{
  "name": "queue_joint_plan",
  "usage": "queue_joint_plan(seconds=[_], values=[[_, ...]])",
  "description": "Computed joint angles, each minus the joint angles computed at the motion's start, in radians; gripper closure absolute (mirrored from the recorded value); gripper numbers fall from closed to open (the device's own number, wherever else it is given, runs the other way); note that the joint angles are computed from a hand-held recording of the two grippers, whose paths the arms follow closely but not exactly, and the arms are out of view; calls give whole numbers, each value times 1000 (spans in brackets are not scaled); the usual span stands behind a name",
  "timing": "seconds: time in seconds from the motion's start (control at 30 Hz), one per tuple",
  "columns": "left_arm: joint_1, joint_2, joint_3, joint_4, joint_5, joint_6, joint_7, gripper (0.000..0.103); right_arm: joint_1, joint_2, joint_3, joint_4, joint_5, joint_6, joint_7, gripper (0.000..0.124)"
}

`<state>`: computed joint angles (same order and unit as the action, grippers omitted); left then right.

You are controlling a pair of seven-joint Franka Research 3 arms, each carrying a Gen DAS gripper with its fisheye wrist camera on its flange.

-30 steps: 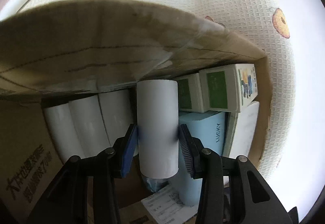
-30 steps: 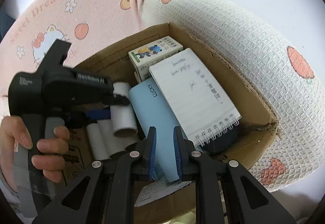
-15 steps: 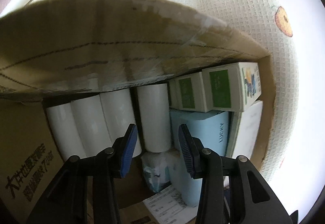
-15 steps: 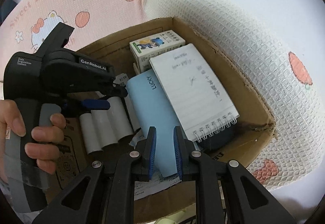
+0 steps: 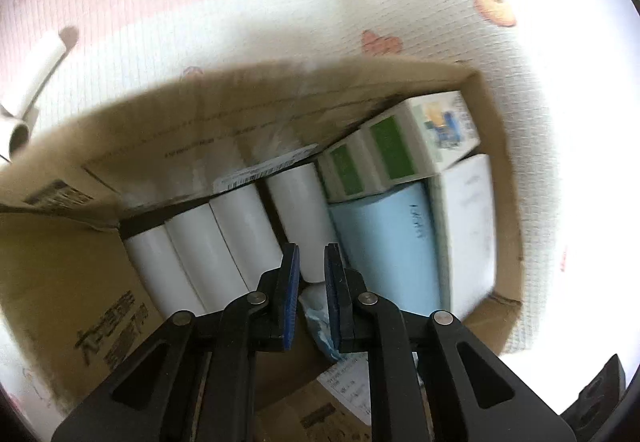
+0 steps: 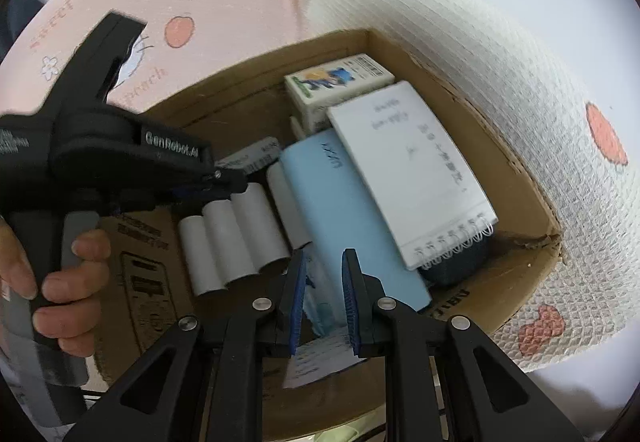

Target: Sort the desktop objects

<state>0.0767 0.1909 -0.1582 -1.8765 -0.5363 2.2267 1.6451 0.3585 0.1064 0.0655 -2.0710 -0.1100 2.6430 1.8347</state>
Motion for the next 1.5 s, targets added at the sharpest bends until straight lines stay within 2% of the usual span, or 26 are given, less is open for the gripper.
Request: queue_joint_plan(seconds=[0.17, 0.23, 0.27, 0.4, 0.47, 0.6, 0.67, 0.73, 0.8, 0.87, 0.97, 1.07, 1.13, 1.2, 1.27, 1.37, 1.43, 1.5], values=[[-6, -81, 9, -47, 27, 50, 84, 89, 16, -18, 12, -5, -12, 13, 16, 109], [9, -86, 25, -28, 23, 27, 155, 89, 21, -21, 15, -5, -23, 15, 25, 109], [16, -129, 30, -70, 13, 8, 190, 89, 24, -26, 17, -9, -24, 17, 31, 109], [5, -208, 61, -140, 31, 12, 237, 86, 21, -52, 41, -36, 109, 31, -51, 109], [-15, -262, 64, -192, 67, 52, 224, 82, 29, -69, 46, -66, 107, 66, -34, 109], [-39, -384, 94, -350, 174, 184, 270, 68, 40, -98, 49, -126, 2, 156, 109, 109], [-54, -398, 112, -377, 196, 214, 275, 65, 38, -116, 54, -161, 0, 200, 152, 109], [-63, -406, 128, -378, 213, 202, 276, 58, 34, -126, 60, -167, -7, 187, 175, 109], [-71, -421, 131, -401, 251, 217, 292, 54, 26, -137, 68, -163, -100, 146, 247, 109], [-60, -445, 96, -459, 389, 307, 244, 53, 14, -154, 78, -161, -227, 110, 347, 109], [-62, -507, 82, -557, 553, 432, 226, 51, 6, -178, 88, -167, -274, 83, 379, 109], [-115, -550, 126, -599, 558, 457, 278, 50, -5, -196, 108, -163, -353, 37, 436, 108], [-138, -568, 149, -611, 549, 464, 312, 50, -6, -198, 125, -147, -419, -12, 476, 103], [-128, -585, 143, -627, 583, 497, 306, 50, 2, -200, 131, -140, -449, -34, 489, 95], [-121, -607, 144, -647, 621, 537, 314, 50, 12, -206, 137, -139, -477, -32, 482, 94], [-126, -638, 167, -654, 642, 548, 336, 48, 24, -210, 151, -128, -525, -43, 491, 93], [-145, -657, 197, -653, 624, 533, 366, 43, 33, -209, 159, -118, -558, -50, 501, 89], [-174, -681, 237, -657, 590, 516, 421, 35, 41, -209, 160, -115, -579, -42, 503, 64]])
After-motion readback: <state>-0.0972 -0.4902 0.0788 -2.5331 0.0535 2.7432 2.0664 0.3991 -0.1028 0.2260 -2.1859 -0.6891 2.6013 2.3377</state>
